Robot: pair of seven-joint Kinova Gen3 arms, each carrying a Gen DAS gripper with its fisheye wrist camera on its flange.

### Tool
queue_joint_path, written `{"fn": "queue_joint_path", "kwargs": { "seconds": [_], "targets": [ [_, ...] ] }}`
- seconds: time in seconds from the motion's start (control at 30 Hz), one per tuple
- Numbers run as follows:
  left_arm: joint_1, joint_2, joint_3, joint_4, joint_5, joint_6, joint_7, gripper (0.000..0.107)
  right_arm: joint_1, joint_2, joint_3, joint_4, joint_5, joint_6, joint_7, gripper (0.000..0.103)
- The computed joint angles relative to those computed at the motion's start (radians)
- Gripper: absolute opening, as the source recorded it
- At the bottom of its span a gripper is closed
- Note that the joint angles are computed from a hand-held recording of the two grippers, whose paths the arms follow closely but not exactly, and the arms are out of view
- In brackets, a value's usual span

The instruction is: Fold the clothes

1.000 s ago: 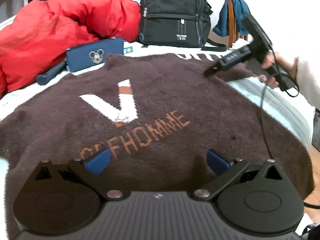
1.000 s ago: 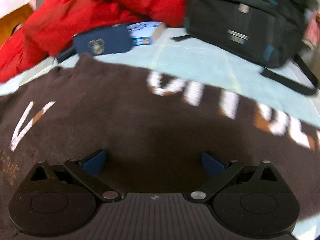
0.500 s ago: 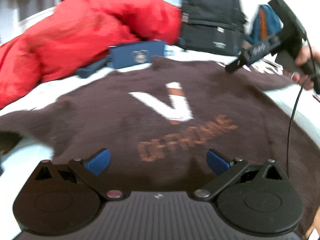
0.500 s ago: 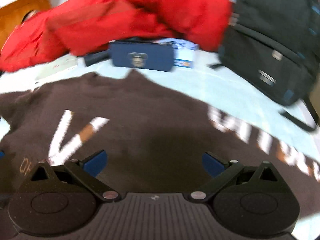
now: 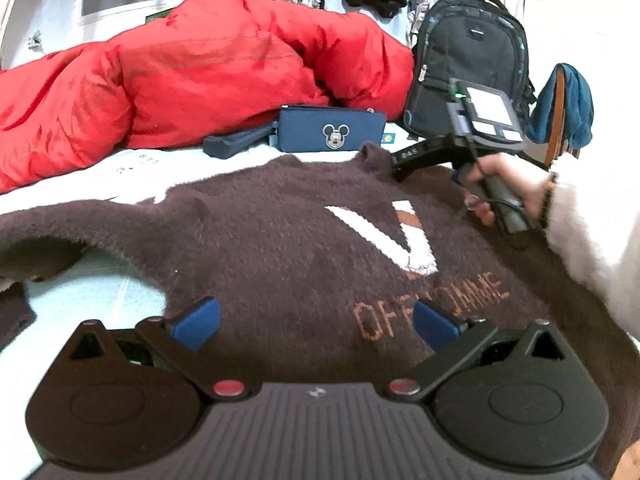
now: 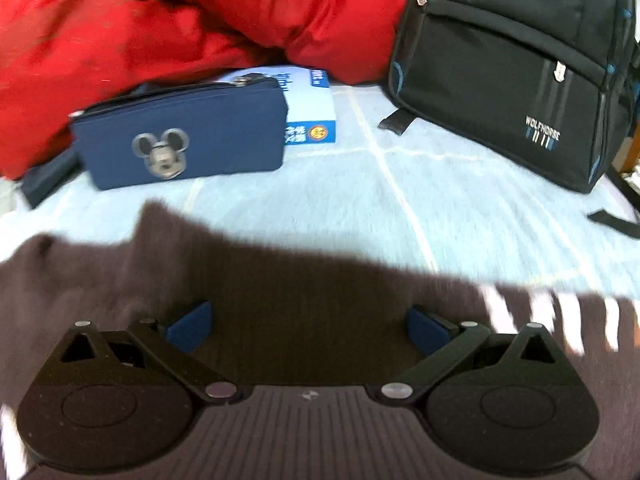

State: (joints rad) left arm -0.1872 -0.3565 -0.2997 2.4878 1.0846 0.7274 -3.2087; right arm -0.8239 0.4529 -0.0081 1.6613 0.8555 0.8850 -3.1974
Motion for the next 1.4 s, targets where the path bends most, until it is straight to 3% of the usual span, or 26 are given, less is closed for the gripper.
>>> {"fn": "queue_joint_path", "kwargs": {
  "seconds": [0.13, 0.23, 0.43, 0.7, 0.87, 1.0, 1.17, 1.3, 1.4],
  "targets": [
    [0.002, 0.012, 0.008, -0.003, 0.021, -0.005, -0.004, 0.102, 0.014, 0.064, 0.012, -0.101, -0.031, 0.062, 0.077, 0.103],
    [-0.002, 0.011, 0.014, -0.001, 0.029, -0.005, -0.007, 0.102, 0.026, 0.054, 0.01, -0.094, -0.036, 0.039, 0.147, 0.103],
    [-0.005, -0.007, 0.005, 0.002, 0.02, 0.005, -0.01, 0.102, 0.031, -0.142, -0.024, 0.088, -0.04, -0.09, 0.121, 0.103],
    [0.008, -0.009, 0.036, 0.007, -0.011, -0.018, 0.023, 0.102, 0.025, -0.352, -0.224, 0.263, -0.158, -0.134, 0.235, 0.103],
    [0.026, 0.021, -0.007, 0.006, -0.026, 0.034, 0.001, 0.102, -0.074, -0.382, -0.331, 0.371, -0.022, -0.151, 0.086, 0.103],
    [-0.003, 0.068, -0.006, 0.011, -0.027, 0.093, -0.048, 0.102, -0.161, -0.336, -0.371, 0.378, 0.023, -0.059, -0.024, 0.103],
    [-0.031, 0.095, 0.045, 0.026, -0.023, 0.074, -0.065, 0.102, -0.277, -0.303, -0.38, 0.4, 0.076, 0.04, -0.178, 0.103],
    [-0.017, 0.063, 0.103, 0.055, -0.005, -0.02, -0.071, 0.102, -0.345, -0.312, -0.409, 0.428, 0.081, 0.113, -0.302, 0.103],
    [0.007, 0.055, 0.105, 0.066, 0.007, -0.051, -0.081, 0.102, -0.42, -0.308, -0.451, 0.438, 0.06, 0.21, -0.395, 0.103]
  ]
}}
